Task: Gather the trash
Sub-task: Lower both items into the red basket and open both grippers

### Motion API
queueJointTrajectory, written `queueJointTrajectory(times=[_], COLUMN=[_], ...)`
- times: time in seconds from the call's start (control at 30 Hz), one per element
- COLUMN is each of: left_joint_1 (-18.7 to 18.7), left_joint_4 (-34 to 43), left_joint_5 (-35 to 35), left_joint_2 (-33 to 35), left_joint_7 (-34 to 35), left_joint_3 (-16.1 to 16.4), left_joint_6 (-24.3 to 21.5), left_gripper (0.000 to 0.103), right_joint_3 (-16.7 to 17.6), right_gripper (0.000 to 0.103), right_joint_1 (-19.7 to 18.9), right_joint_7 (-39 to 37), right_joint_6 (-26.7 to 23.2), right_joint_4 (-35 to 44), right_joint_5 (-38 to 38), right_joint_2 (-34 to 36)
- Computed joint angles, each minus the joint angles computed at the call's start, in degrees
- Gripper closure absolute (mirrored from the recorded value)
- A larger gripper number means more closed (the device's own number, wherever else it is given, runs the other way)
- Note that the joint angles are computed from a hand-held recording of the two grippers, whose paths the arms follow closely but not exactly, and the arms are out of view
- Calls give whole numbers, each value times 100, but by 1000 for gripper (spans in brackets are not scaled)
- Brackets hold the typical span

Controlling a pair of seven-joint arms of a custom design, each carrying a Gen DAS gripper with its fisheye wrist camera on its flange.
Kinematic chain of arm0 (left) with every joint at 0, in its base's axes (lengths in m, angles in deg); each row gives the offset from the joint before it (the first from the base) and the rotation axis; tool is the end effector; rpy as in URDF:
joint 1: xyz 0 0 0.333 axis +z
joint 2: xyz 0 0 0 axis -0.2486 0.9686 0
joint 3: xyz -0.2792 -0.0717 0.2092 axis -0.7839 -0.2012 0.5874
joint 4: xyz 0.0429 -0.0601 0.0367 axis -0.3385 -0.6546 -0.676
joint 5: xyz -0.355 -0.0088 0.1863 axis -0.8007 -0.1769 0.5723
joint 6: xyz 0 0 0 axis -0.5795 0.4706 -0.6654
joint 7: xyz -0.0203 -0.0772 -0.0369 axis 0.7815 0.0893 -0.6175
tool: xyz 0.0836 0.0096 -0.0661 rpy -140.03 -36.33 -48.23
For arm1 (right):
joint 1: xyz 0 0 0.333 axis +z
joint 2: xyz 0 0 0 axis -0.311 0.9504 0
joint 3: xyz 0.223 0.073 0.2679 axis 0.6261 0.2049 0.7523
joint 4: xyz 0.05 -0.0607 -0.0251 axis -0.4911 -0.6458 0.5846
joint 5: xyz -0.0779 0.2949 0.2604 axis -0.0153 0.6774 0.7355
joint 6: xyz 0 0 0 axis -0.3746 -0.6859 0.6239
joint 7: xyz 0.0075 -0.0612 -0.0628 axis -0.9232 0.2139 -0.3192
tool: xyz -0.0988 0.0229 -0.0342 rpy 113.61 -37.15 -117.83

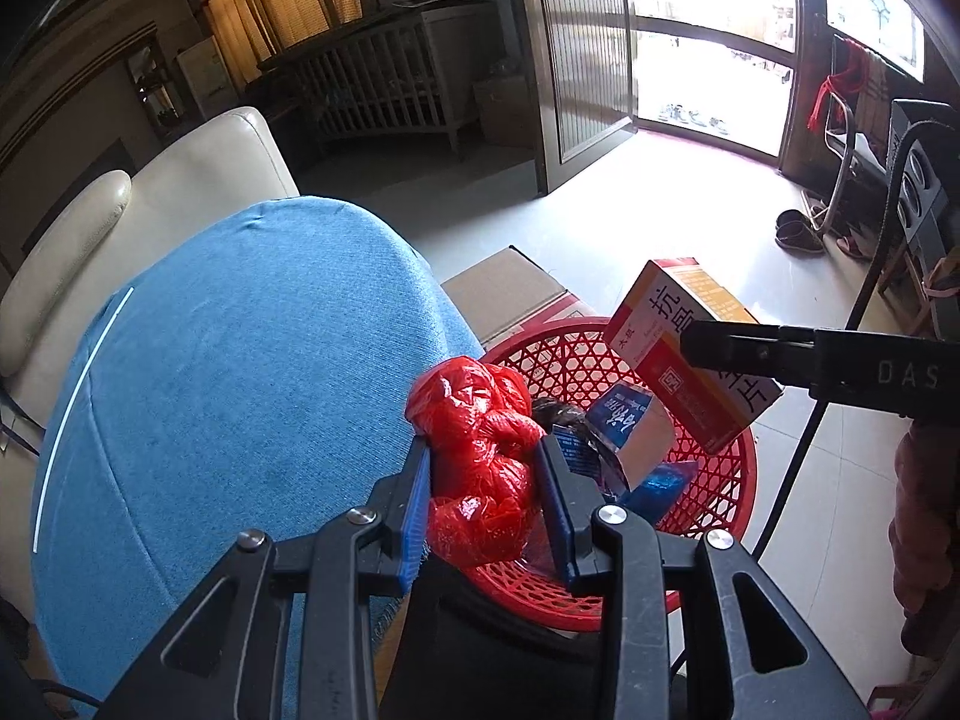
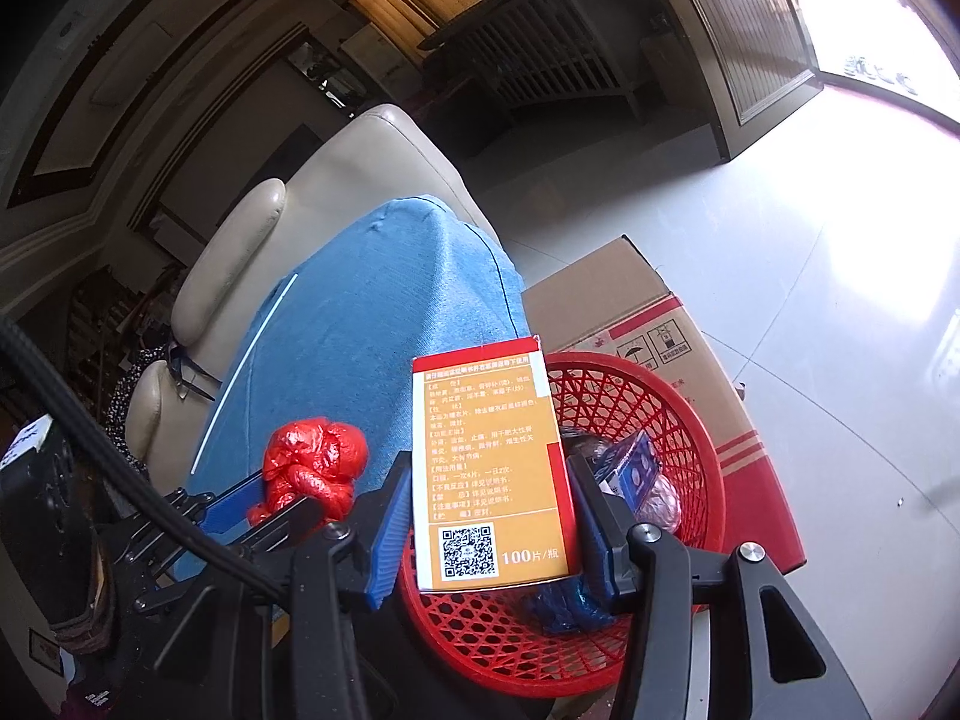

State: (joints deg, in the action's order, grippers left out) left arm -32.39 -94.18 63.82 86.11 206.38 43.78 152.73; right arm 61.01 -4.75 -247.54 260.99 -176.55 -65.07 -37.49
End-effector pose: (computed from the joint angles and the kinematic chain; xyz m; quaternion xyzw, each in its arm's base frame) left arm 0.6729 -0.3567 0.4057 -0.2713 0.9115 -0.2652 0.1589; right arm 0.5339 0.1803 0.4264 -0.3691 0.8494 -0.1128 0.3601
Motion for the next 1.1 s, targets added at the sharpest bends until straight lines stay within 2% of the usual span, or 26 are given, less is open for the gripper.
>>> queueJointTrajectory(times=[0.53,0.7,0.87,0.97,1.1], left_joint_1=[21,-11,7,-53,-96], left_joint_4=[-39,-155,-129,-127,-95], left_joint_5=[-76,-62,-92,-24,78], left_joint_2=[-44,-96,-122,-133,-128], left_joint_7=[-18,-50,-137,-291,-464], left_joint_3=[-37,-7,15,124,210], left_joint_6=[62,302,317,404,438], left_gripper=[66,46,44,37,36], right_joint_3=[-80,-83,-33,-27,-70], right_gripper=[50,50,49,49,49], right_joint_1=[26,15,-12,-6,32], right_joint_7=[243,387,200,36,-9], right_joint_6=[75,81,77,93,126], right_joint_4=[-6,-3,-4,-1,18], right_joint_5=[-83,-162,13,178,211], right_joint_2=[48,35,37,56,80])
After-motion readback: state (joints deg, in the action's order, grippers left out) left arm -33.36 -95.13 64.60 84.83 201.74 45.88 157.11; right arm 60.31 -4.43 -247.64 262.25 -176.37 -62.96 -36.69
